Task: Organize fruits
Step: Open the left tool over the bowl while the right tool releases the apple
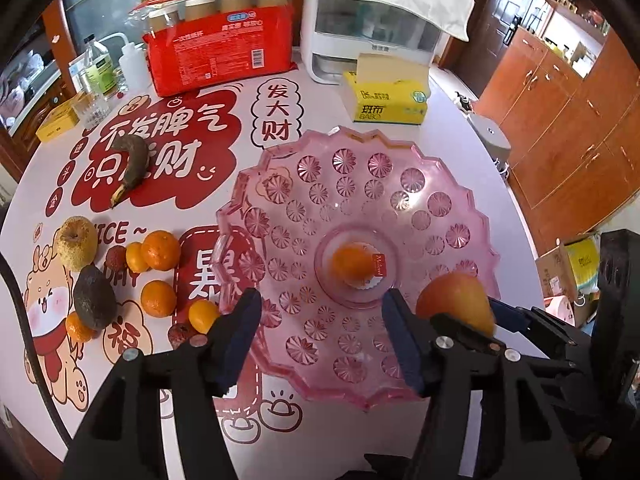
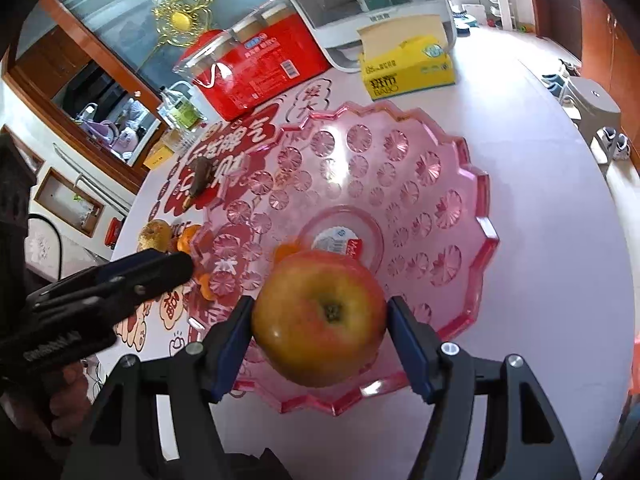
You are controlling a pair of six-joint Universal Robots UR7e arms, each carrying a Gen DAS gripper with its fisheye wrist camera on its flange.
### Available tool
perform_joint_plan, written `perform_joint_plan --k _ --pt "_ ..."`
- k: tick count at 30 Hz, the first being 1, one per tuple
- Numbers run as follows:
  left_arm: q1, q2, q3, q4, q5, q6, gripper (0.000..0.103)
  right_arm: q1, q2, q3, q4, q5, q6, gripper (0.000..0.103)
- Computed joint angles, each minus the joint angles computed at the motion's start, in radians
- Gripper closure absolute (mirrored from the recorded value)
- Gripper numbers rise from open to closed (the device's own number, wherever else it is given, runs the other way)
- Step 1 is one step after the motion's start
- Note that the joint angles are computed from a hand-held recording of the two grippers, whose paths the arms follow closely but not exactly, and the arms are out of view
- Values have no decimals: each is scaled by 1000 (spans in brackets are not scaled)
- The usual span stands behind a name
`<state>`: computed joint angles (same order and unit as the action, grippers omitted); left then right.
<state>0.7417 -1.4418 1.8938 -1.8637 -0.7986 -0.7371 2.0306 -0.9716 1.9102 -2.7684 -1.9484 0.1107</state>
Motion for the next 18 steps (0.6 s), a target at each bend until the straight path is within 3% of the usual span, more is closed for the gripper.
perform_joint_plan --k 3,5,13,18 --pt "-9 -20 11 15 9 -26 42 -2 -15 25 -58 19 1 34" --pt "-20 -40 21 34 22 -52 42 14 -14 28 -84 -11 -13 34" --pt "-59 -145 67 119 52 -155 42 48 -24 46 -50 -20 23 34" --pt "-80 -218 88 244 74 -264 42 79 -22 67 -41 -22 41 34"
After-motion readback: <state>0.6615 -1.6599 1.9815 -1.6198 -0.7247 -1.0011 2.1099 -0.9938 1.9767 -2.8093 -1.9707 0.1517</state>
